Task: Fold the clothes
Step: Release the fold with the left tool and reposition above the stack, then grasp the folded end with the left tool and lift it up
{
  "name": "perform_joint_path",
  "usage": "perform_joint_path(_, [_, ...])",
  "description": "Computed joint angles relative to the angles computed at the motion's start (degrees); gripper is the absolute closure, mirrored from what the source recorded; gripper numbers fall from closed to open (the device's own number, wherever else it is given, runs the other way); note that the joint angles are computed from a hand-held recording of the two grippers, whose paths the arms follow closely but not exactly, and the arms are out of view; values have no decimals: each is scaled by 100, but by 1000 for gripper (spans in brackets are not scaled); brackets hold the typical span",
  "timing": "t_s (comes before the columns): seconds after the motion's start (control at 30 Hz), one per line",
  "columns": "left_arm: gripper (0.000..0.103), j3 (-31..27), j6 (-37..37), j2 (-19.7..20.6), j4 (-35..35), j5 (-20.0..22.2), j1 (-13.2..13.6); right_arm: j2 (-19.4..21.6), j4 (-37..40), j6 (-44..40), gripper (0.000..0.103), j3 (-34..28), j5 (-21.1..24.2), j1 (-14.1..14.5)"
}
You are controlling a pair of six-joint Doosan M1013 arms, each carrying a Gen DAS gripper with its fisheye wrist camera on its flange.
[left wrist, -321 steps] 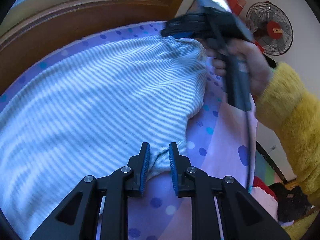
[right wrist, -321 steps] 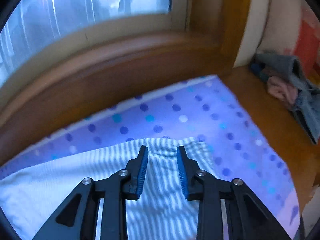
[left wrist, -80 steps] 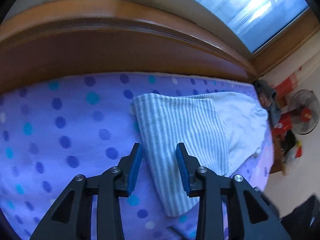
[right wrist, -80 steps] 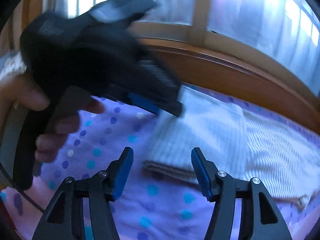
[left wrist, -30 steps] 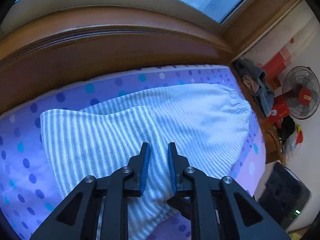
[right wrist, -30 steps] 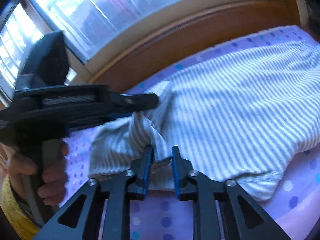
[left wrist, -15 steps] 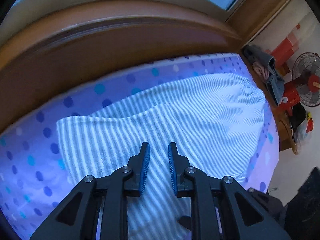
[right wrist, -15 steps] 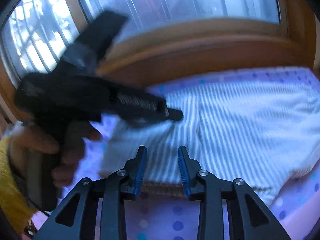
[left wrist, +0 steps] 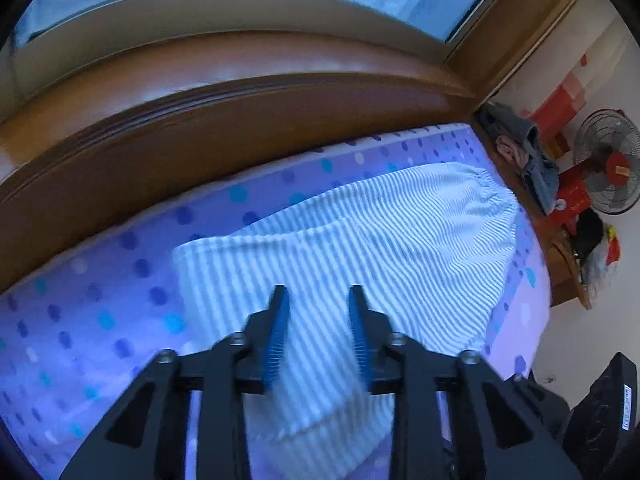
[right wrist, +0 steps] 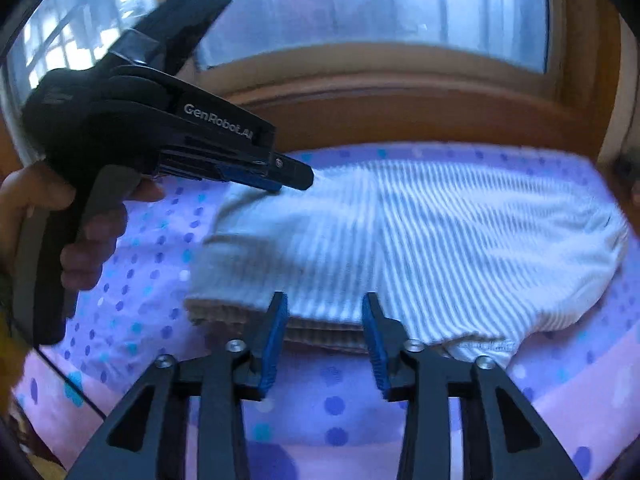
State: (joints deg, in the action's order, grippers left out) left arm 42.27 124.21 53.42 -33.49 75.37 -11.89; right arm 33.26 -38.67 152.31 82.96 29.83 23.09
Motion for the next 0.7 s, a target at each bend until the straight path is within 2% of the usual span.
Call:
perform_joint_path(0.07, [62,-83,75,51,-110,247,108,4,-443,138,45,-60,58,128])
perform_joint_path(0.17, [52,108,2,-29,-51,1,201,267,-603,-192,40,-452,82,185])
perform_joint_path(0.23, [52,219,-60,-62,-73,-201,272,386,-761,-318,39,-636,275,281])
perform_joint_path(0.4, [52,-187,-402,305,-769,389,432,833,-667,-625,39,-1249,720,409])
perform_joint_path(0.53, [52,-493,-557,565,-806,688,380,1043,-460,-762,39,-1518,1063,419])
perform_joint_path(0.63, [52,-409,-443,570,-969,661,370,1134,-266,-768,39,-1609,1237,387])
perform_joint_path(0.67, [57,-402,-443,578,-1054,683,376,1131,-328,-641,45,-1593,1247,384])
perform_joint_path(0.7, [66,-376,-508,571,-1097,684,376,1129,-390,-515,51,-1577,1261,382])
